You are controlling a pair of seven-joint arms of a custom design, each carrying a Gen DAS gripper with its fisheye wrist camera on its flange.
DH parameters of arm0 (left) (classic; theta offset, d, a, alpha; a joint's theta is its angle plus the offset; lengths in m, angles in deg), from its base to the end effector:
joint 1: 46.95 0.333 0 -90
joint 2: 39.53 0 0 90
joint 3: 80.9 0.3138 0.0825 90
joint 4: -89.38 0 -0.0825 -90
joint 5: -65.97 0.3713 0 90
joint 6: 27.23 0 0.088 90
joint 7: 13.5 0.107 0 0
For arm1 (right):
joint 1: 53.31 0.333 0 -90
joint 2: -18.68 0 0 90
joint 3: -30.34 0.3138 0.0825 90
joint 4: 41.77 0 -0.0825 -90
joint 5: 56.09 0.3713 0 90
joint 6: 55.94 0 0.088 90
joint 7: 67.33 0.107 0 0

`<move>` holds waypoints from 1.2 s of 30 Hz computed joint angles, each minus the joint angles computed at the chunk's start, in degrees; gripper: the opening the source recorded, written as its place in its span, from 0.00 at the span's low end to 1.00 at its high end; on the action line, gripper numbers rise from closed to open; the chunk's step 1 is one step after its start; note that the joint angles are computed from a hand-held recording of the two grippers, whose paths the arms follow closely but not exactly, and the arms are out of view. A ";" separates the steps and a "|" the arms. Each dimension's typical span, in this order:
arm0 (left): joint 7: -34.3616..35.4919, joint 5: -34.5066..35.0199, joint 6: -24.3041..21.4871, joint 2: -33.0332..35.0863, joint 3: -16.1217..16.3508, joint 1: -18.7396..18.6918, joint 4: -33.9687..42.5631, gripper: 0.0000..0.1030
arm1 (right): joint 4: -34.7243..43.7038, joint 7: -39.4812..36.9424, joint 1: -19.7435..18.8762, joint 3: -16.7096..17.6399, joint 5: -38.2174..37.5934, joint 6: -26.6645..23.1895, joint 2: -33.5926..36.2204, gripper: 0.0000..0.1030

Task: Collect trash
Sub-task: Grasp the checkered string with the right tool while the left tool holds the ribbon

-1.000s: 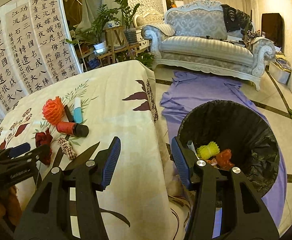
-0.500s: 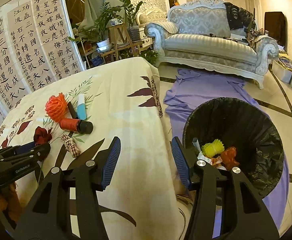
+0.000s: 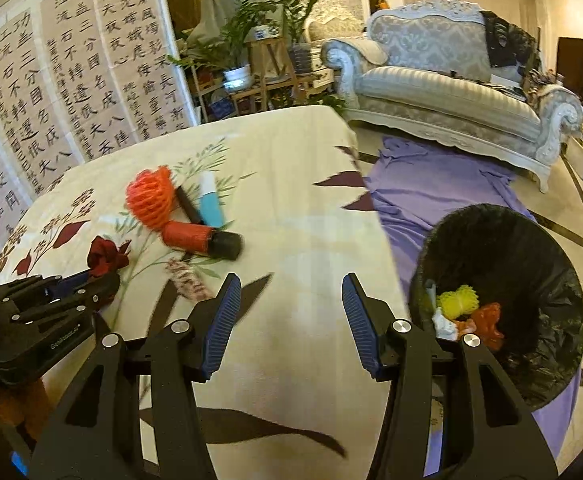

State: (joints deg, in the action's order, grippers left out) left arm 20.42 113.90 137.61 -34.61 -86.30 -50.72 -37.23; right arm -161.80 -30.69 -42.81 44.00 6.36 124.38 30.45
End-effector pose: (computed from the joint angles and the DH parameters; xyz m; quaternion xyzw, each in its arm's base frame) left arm 0.5478 -0.1305 0.3995 -0.6888 0.6417 -0.2121 0.2623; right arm 0.5661 0.1613 0.3964 -0.7150 0.5645 -0.1793 0.3714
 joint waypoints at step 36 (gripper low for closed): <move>-1.06 1.90 3.90 -3.05 0.58 4.01 -4.89 0.24 | 2.30 24.38 6.68 -4.22 -32.57 -7.82 3.20 0.25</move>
